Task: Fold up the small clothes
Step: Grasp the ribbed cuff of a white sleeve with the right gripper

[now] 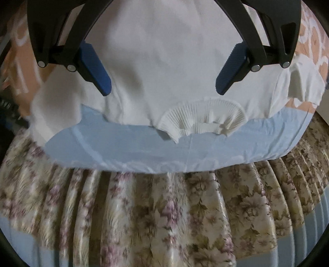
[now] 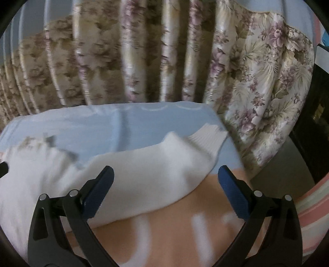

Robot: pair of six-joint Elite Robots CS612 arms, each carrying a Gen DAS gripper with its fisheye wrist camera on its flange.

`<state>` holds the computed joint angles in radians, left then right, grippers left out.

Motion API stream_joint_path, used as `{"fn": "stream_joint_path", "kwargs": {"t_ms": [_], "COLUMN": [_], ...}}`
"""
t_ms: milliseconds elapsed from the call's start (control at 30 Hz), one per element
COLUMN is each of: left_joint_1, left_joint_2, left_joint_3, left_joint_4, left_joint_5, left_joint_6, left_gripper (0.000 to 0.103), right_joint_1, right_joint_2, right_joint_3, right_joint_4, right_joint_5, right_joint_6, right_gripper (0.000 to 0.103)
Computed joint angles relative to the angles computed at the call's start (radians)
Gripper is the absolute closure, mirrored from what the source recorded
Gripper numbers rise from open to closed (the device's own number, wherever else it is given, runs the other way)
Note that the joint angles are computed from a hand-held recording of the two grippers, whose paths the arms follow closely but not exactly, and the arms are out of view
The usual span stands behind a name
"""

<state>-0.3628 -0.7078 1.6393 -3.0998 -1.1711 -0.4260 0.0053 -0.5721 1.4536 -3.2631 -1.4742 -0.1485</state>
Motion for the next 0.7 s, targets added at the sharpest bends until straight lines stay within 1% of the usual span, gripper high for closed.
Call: {"fn": "stream_joint_path", "kwargs": {"t_ms": [67, 100, 167, 200, 233, 300, 333, 400, 467, 500, 600, 667, 700], "left_joint_1": [-0.001, 0.001, 0.008, 0.008, 0.008, 0.002, -0.002, -0.007, -0.007, -0.006, -0.004, -0.002, -0.001], "left_joint_2": [0.018, 0.025, 0.037, 0.039, 0.042, 0.046, 0.049, 0.049, 0.046, 0.044, 0.037, 0.031, 0.027], "left_joint_3": [-0.039, -0.05, -0.076, -0.081, -0.084, -0.088, -0.089, -0.087, -0.081, -0.075, -0.061, -0.051, -0.043], "left_joint_4": [0.065, 0.085, 0.123, 0.131, 0.131, 0.13, 0.128, 0.133, 0.139, 0.135, 0.131, 0.132, 0.129], "left_joint_5": [0.014, 0.003, -0.036, -0.044, -0.047, -0.038, -0.029, -0.013, -0.019, -0.022, -0.023, -0.019, -0.017], "left_joint_6": [-0.007, -0.013, -0.021, -0.026, -0.023, -0.014, -0.007, 0.006, 0.011, 0.012, 0.017, 0.019, 0.018], "left_gripper": [0.001, 0.001, 0.001, 0.001, 0.002, 0.001, 0.002, 0.001, 0.001, 0.001, 0.001, 0.001, 0.001], "right_joint_1": [-0.013, -0.021, -0.036, -0.046, -0.051, -0.06, -0.063, -0.068, -0.073, -0.077, -0.074, -0.074, -0.075], "right_joint_2": [0.036, 0.049, 0.066, 0.078, 0.086, 0.101, 0.108, 0.123, 0.136, 0.141, 0.148, 0.156, 0.16], "right_joint_3": [-0.064, -0.089, -0.124, -0.152, -0.168, -0.2, -0.216, -0.253, -0.284, -0.295, -0.301, -0.314, -0.318], "right_joint_4": [0.036, 0.051, 0.081, 0.112, 0.128, 0.161, 0.184, 0.236, 0.292, 0.317, 0.324, 0.351, 0.356], "right_joint_5": [-0.017, -0.011, 0.019, 0.036, 0.049, 0.065, 0.069, 0.073, 0.092, 0.113, 0.093, 0.082, 0.089], "right_joint_6": [-0.018, -0.017, -0.005, 0.008, 0.014, 0.027, 0.038, 0.048, 0.06, 0.071, 0.09, 0.107, 0.114], "right_gripper": [0.003, 0.006, 0.008, 0.009, 0.014, 0.019, 0.027, 0.037, 0.038, 0.038, 0.037, 0.036, 0.036]}}
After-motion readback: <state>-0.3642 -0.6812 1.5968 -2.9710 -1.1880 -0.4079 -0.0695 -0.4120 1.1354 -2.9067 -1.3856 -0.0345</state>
